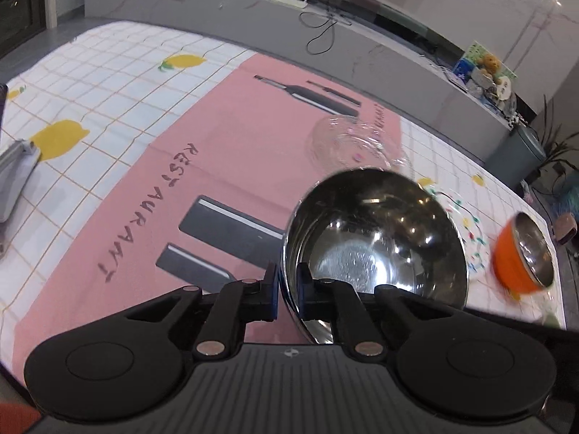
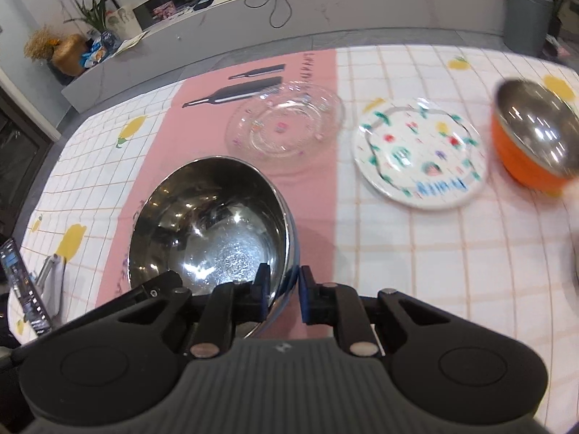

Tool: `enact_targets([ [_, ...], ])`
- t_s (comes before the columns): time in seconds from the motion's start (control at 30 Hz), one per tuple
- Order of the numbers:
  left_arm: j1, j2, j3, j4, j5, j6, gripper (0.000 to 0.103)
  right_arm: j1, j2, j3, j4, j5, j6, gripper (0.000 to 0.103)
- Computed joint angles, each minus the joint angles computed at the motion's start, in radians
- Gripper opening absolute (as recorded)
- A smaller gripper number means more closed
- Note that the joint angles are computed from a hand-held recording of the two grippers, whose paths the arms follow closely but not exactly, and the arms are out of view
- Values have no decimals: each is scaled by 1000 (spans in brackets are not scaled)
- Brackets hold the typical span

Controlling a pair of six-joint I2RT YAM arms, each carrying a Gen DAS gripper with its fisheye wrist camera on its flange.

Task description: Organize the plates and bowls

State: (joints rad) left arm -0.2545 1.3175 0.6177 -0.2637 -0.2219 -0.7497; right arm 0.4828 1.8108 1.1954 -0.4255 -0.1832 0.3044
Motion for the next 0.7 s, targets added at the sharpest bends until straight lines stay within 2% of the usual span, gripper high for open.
enact_targets([
  [0.1,-83,-57,-16,-59,-37,-51,10,-27,-90,-96,-8,-20,6,14],
  [0.27,-154,-124,-48,-122,-13,-115,10,-88,-218,-222,-41,-83,6,15],
  [0.4,-224,-141,-43,-174,-50,-166,10,-113,-309,-297,-46,-105,-14,15],
  [0.7,-329,-123,-27,-254,-97,-272,10,-148,-346,-366,-63,-151,-56,14],
])
